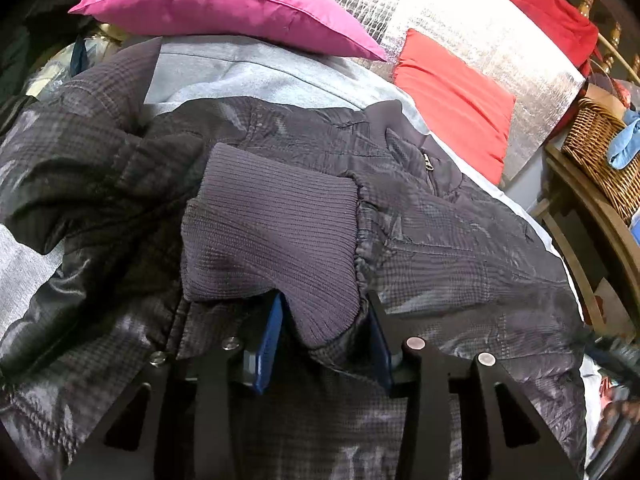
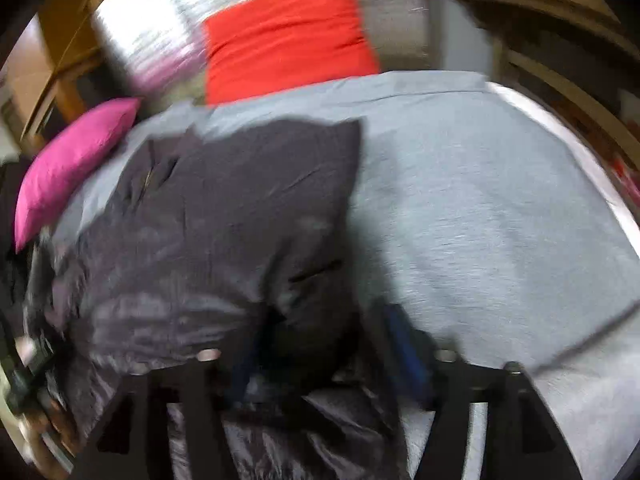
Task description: Fold large clothes
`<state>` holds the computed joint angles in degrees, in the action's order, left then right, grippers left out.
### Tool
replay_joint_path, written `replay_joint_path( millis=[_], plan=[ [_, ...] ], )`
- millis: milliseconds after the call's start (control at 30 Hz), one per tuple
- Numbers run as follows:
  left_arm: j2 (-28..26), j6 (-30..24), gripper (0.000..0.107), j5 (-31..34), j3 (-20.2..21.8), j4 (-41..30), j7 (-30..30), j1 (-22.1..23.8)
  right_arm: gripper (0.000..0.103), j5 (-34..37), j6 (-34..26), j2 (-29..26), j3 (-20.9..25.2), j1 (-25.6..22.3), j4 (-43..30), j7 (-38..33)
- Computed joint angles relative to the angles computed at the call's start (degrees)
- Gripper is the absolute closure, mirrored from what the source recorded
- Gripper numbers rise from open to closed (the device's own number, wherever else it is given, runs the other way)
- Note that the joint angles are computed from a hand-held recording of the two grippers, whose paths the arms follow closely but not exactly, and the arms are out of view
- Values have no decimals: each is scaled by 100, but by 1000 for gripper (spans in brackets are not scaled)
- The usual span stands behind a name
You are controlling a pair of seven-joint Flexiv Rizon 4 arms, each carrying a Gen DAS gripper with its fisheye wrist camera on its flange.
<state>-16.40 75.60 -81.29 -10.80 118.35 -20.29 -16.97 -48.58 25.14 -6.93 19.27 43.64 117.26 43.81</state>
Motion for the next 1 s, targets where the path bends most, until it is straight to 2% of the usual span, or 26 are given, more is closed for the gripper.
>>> replay_joint_path(
  millis=[67,133,233,300,333,367,400,433,467,533,567,600,633,667,733,800,833,933,967,1000],
  plan=[
    [-6,55,64,-18,-9,0,50,-23,36,-260,-641,105,41,239,-145,460],
    [-11,90,64,-15,-13,-3,59,-37,36,-834,-574,125,24,293,-159,633],
    [-7,15,64,-94,-14,-6,101,-12,32,-1704,555,15,-115,29,-48,706],
    [-11,-58,61,-103,-1,-10,117,0,31,-1449,1373,-172,-163,-277,117,638],
    [-14,-81,60,-36,15,-5,75,1,30,-1256,1713,-336,-214,-376,233,843],
    [-10,-111,58,-23,18,-6,60,12,31,-1437,1679,-340,-326,-314,276,896],
    [-7,-228,55,-25,16,-12,71,47,29,-1286,1277,-333,-326,-146,138,719],
    [2,-378,44,-58,8,-20,118,83,27,-1055,966,-358,-276,-30,-71,502],
    [16,-542,36,1,16,-31,129,112,27,-1120,821,-354,-270,62,-189,434],
    [70,-524,24,621,47,3,-185,120,24,-1371,192,-420,-238,363,-483,382],
    [118,-558,22,1362,228,18,-673,59,20,-1504,-86,-495,-210,534,-601,444],
    [246,-739,22,1816,391,55,-993,24,15,-1677,-151,-609,-201,672,-700,442],
    [367,-985,22,1895,367,85,-1076,140,15,-1729,-238,-770,-187,806,-828,353],
    [642,-1502,22,1602,245,178,-896,415,15,-1697,-273,-921,-239,874,-967,216],
    [1067,-2297,22,962,416,287,-512,646,15,-1458,-302,-1283,-266,1066,-1213,-124],
    [1280,-2622,22,568,699,269,-270,812,15,-1100,-162,-1462,-296,1148,-1304,-308],
    [1303,-2566,21,435,784,240,-178,857,15,-998,-64,-1520,-351,1159,-1333,-392],
    [1053,-1424,21,-57,954,-97,41,1073,12,-918,61,-1473,-464,1214,-1259,-404],
    [800,-934,21,-108,1003,-346,-13,1202,12,-914,84,-1447,-466,1236,-1203,-372],
    [512,-701,21,150,1080,-623,-328,1401,11,-920,80,-1479,-490,1263,-1231,-389]
  ],
)
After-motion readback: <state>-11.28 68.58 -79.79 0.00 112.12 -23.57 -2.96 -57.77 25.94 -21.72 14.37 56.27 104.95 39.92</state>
